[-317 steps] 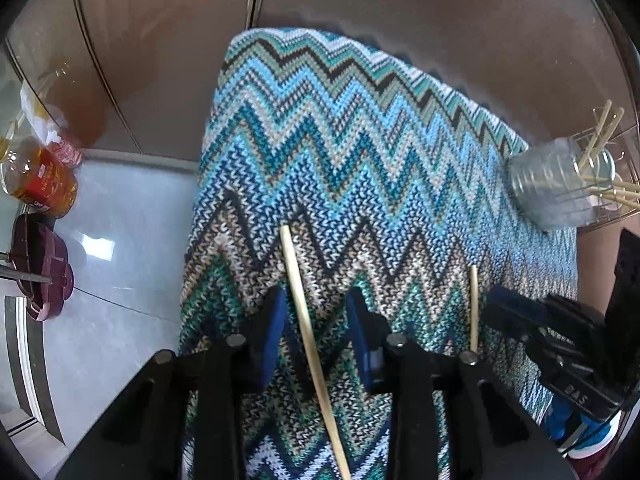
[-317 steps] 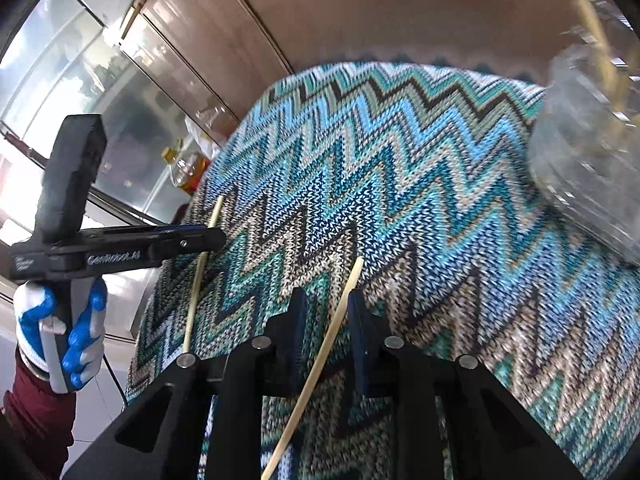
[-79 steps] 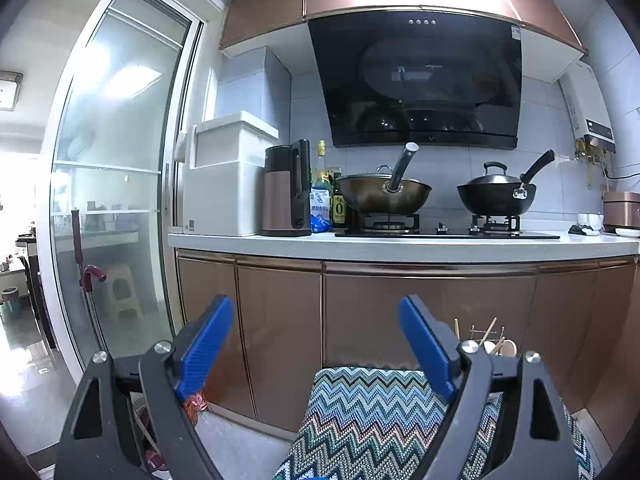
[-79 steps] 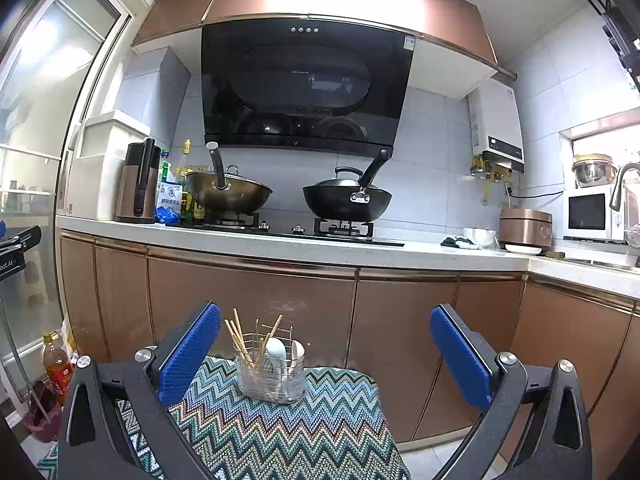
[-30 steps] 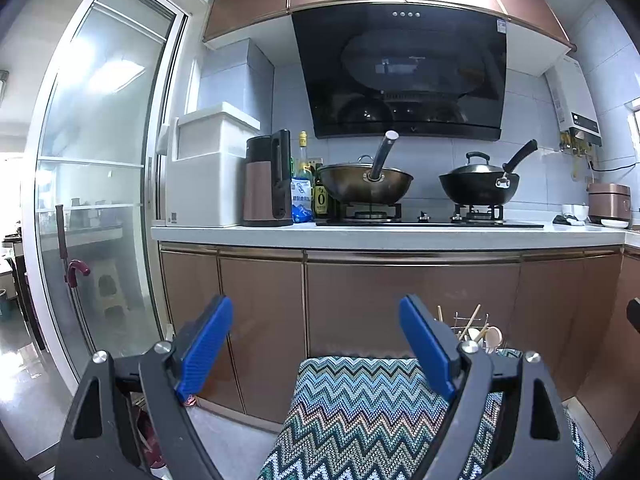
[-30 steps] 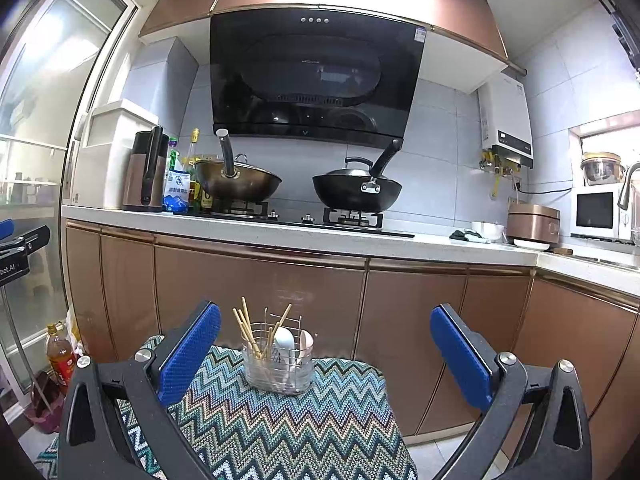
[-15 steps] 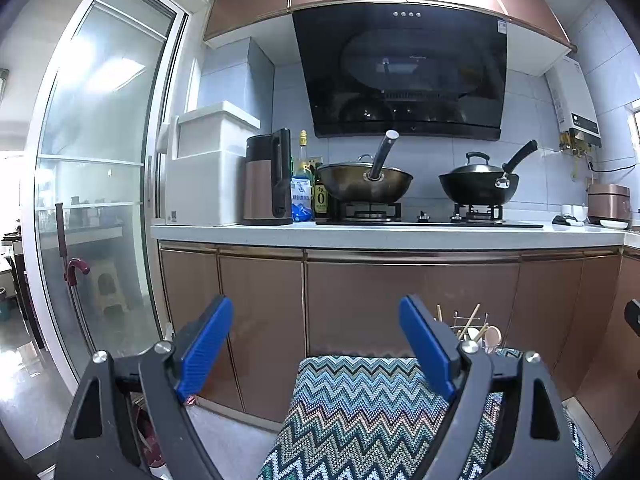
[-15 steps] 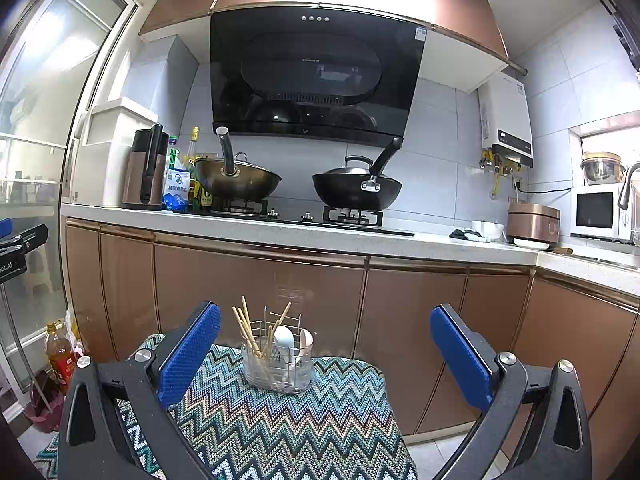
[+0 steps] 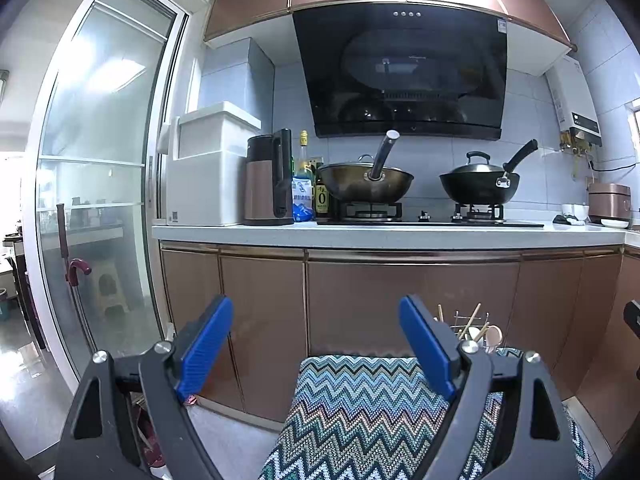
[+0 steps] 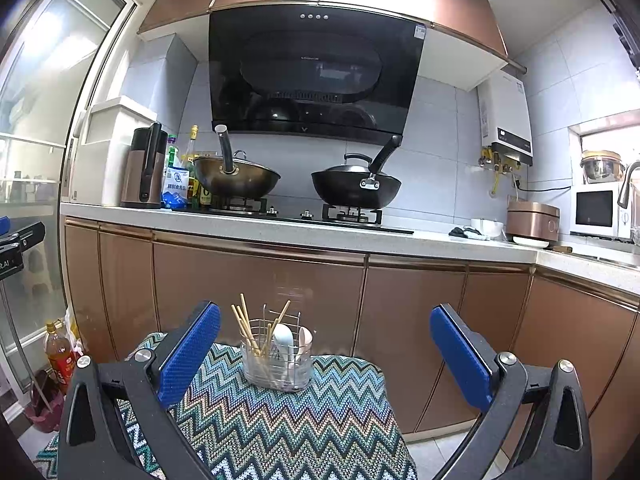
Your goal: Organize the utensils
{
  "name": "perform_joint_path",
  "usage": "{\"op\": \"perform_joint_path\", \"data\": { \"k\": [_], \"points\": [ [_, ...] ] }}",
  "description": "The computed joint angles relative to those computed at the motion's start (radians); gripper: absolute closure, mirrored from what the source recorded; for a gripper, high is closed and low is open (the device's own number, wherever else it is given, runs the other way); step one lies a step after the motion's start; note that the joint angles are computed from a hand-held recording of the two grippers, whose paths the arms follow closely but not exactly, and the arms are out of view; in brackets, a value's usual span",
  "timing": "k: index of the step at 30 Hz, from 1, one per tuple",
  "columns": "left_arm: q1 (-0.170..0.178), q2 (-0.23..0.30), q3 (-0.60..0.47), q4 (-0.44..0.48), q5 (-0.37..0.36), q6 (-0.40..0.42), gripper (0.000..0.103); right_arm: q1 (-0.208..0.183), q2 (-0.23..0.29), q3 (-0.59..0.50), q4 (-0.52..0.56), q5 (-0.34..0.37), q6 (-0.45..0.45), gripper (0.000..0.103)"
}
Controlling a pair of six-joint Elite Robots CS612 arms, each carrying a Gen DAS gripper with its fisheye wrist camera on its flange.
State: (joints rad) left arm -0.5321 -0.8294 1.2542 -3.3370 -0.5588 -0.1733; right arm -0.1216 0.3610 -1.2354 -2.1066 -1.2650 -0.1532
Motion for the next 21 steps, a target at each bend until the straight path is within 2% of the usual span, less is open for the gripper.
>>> {"op": "perform_joint_path", "data": {
  "k": [7, 21],
  "points": [
    [-0.004, 0.005, -0.008, -0.012, 0.02, 0.029, 0.018, 0.001, 0.0, 0.0, 0.001, -0.001, -0.002, 0.0],
    [-0.006, 0.0, -0.004, -0.011, 0.025, 0.029, 0.018, 0.001, 0.001, 0.0, 0.004, -0.004, -0.002, 0.0]
  ]
}}
